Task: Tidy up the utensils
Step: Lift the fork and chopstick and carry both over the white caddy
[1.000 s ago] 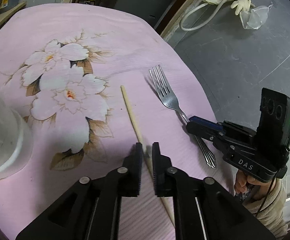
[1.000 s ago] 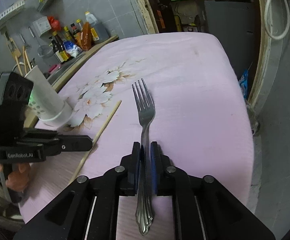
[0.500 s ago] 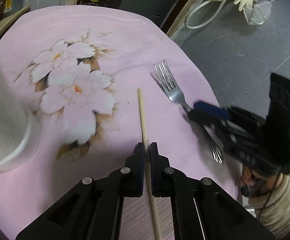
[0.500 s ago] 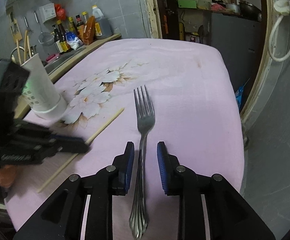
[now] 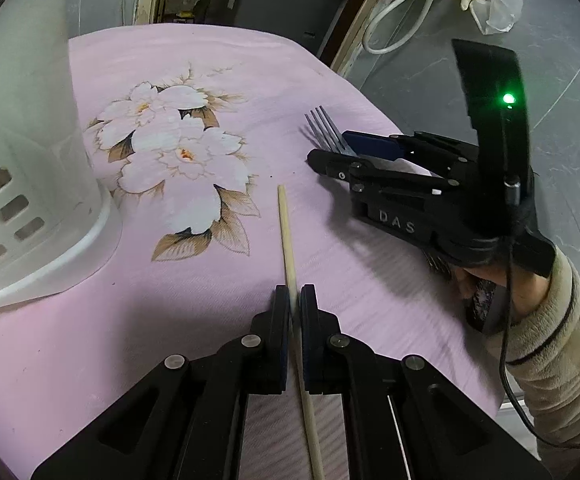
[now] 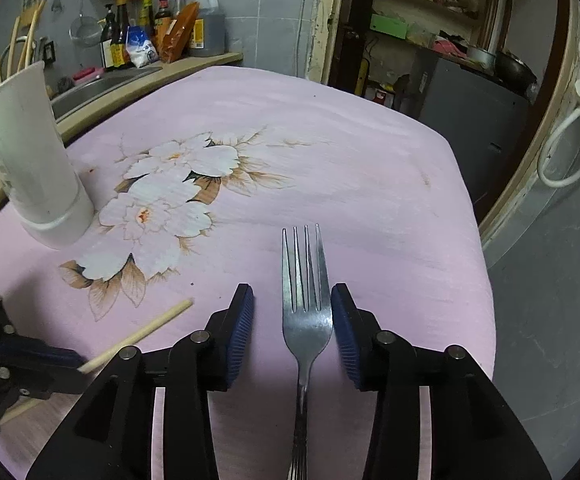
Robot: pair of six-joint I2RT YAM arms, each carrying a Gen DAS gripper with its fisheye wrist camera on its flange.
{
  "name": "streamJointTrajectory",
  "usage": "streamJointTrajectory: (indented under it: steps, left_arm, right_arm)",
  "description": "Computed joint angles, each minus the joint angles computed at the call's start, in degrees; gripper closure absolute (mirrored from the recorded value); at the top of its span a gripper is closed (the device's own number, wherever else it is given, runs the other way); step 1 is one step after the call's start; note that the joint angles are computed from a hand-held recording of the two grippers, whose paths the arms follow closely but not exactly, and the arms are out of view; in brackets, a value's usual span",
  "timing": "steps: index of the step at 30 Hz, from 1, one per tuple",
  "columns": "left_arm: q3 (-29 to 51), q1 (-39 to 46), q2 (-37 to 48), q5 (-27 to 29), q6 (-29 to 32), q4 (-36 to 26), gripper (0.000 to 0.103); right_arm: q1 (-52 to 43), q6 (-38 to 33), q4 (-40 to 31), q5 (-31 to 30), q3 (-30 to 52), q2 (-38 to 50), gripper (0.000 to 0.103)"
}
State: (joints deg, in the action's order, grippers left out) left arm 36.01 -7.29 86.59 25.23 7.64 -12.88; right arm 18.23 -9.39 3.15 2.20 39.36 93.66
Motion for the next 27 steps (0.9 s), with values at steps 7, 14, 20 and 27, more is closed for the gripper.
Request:
streamJointTrajectory:
  steps: [7,14,20,27]
  left_arm:
    - [1.02,-1.87,0.61,-2.66,0.30,-0.84,0.099]
    - [-0.26,-0.43,0.91,0.54,-0.55,2.24,0.101]
    - [-12.31,3.37,-14.61,6.26,-0.11,11.62,0.101]
    - [-25.34,11.47,-40.80,9.97,-5.65,20.11,0.101]
  right_arm:
    - [-1.20,0.33,1.06,-0.65,-0.88,-0.78,0.081]
    - [-3.48,0.71,3.32,-5.91,-7.16,-8.37,0.081]
    - [-2.80,2.54,7.15,-9.70,-17.32,-23.58,0.081]
    - [3.44,5.87,8.45,-6.43,-24.23,-41.96,0.082]
